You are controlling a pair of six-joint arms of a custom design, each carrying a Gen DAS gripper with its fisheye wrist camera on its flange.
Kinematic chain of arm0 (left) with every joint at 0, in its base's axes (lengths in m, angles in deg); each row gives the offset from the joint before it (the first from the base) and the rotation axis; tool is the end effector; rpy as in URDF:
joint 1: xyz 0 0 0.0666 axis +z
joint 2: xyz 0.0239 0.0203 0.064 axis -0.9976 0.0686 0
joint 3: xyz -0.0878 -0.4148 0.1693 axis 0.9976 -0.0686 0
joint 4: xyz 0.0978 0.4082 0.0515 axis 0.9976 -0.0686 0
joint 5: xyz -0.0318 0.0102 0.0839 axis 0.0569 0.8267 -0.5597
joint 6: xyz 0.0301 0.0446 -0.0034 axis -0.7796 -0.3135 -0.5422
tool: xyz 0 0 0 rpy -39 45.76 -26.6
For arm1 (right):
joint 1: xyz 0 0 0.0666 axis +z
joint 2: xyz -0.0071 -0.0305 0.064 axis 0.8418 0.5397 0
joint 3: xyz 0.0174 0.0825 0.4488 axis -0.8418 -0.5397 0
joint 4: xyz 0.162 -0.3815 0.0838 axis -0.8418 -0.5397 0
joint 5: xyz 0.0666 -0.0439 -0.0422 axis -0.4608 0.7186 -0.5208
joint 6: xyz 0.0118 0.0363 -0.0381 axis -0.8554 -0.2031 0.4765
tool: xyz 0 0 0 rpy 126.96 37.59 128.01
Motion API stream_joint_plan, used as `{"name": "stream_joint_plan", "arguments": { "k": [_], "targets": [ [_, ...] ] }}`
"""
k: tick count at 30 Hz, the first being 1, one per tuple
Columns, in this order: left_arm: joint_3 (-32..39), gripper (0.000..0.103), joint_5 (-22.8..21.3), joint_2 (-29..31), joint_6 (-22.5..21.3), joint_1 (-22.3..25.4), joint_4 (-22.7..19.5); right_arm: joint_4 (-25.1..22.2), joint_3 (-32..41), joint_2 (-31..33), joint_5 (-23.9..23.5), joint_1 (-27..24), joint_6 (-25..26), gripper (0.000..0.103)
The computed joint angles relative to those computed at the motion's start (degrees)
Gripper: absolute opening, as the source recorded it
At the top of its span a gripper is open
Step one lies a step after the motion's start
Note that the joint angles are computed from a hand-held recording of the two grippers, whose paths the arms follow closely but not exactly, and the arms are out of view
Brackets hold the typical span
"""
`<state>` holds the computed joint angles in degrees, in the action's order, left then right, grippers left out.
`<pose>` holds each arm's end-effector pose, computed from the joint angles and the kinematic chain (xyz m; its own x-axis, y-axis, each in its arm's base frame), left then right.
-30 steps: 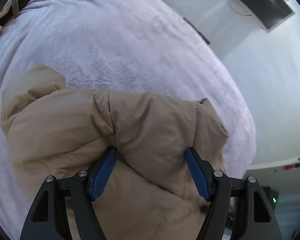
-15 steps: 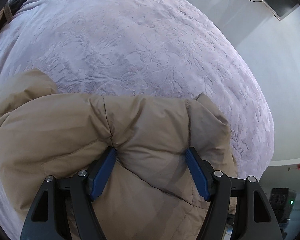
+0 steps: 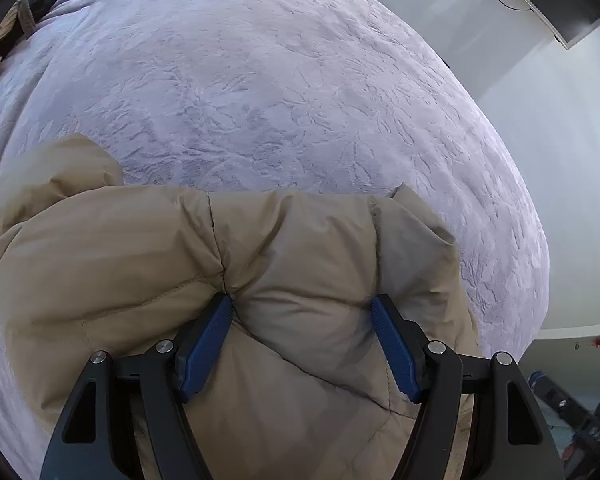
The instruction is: Fold large clothes
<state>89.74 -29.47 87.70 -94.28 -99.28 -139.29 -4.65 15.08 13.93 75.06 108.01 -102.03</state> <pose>0.5834 -0.1498 0.5168 -0.8649 0.4460 -0.2301 0.4981 0.8193 -0.2840 0.3443 0.4012 0.5774 -0.5899 0.7676 -0.2507 0.6074 0.6264 0.4886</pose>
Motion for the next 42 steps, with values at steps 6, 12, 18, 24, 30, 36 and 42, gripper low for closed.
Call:
{"name": "stream_joint_plan", "arguments": {
  "k": [6,12,18,24,30,36,42],
  "targets": [
    [-0.33,0.072,-0.42,-0.37,0.69,-0.09,0.6,1.21,7.25,5.18,-3.73,-2.41,15.47,0.024],
    [-1.4,0.072,-1.55,-1.58,2.57,0.09,2.27,-0.5,10.55,9.7,-9.37,-3.76,21.7,0.024],
    [-1.9,0.072,-1.06,-4.94,3.83,2.45,2.71,0.09,7.59,10.09,-13.44,-4.86,23.39,0.025],
    [-5.14,0.102,0.26,-9.83,5.27,9.34,1.93,1.5,5.47,10.19,-16.37,-5.81,25.29,0.03],
    [-10.14,0.103,7.52,-11.79,7.62,17.25,-1.48,3.67,3.3,9.48,-18.63,-6.47,24.58,0.032],
    [-16.8,0.103,16.12,-11.4,12.29,22.02,-2.99,2.28,4.73,9.65,-22.05,-7.59,26.03,0.034],
    [-18.86,0.103,19.39,-11.31,11.72,21.86,-3.05,-1.49,9.69,10.4,-23.53,-9.15,30.12,0.045]
  ]
}}
